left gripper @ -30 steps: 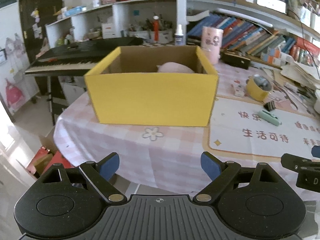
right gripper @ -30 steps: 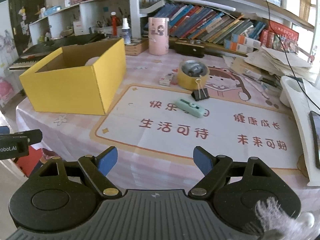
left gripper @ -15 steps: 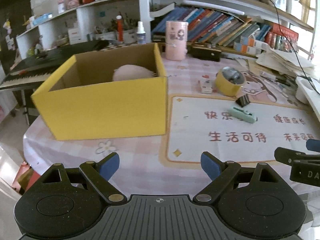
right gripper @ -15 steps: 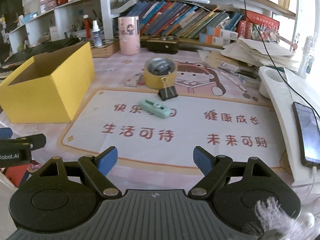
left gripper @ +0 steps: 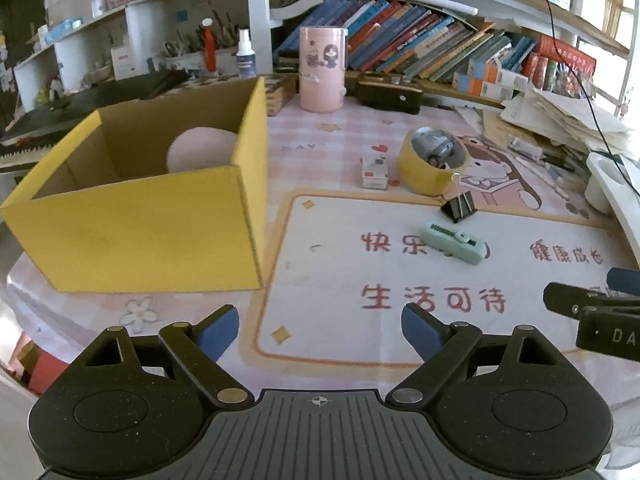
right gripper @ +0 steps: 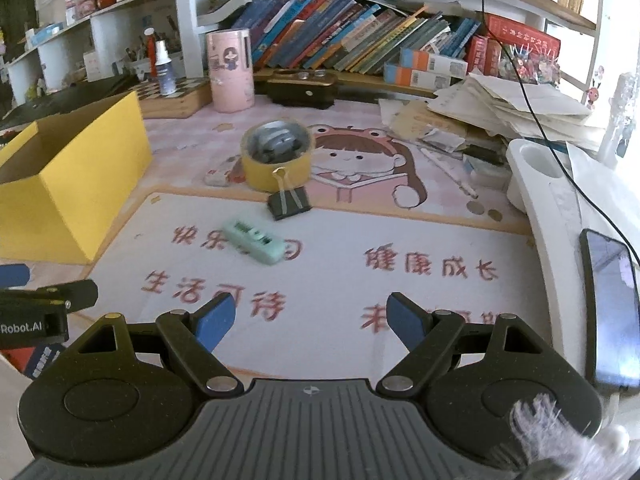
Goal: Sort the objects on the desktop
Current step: 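Withdraw both tools from the box back toward the mat, then grasp the mint-green clip on the mat with the left gripper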
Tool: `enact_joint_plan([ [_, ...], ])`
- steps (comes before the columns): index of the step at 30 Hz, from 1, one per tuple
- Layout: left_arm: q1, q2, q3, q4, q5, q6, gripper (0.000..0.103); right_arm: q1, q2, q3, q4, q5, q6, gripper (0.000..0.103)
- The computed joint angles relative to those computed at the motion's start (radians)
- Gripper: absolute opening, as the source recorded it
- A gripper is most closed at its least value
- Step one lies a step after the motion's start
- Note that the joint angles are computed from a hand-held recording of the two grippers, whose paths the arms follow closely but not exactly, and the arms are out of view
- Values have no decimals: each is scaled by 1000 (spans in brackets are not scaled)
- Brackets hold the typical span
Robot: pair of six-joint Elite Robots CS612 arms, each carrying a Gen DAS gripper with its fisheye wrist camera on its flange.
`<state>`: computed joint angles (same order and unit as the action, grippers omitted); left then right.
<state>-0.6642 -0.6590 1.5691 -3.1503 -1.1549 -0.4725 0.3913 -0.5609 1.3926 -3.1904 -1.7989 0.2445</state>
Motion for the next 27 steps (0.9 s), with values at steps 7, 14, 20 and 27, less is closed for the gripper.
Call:
enact_joint_plan([
  [7,-6,37,-85,76,-6,-26,91,-40,13,-28,9,43,-24,82],
  [14,-16,79,-168,109,-10,1,91,-73,32,-63,1,92,-55,82],
  [20,-21,107,-223,129,-23,16,91,-97,44,-86,-6,124,-82,82],
  [27,-19,140,-291,183,-41,30,91,-116,58,-116,11,155,-110,82],
])
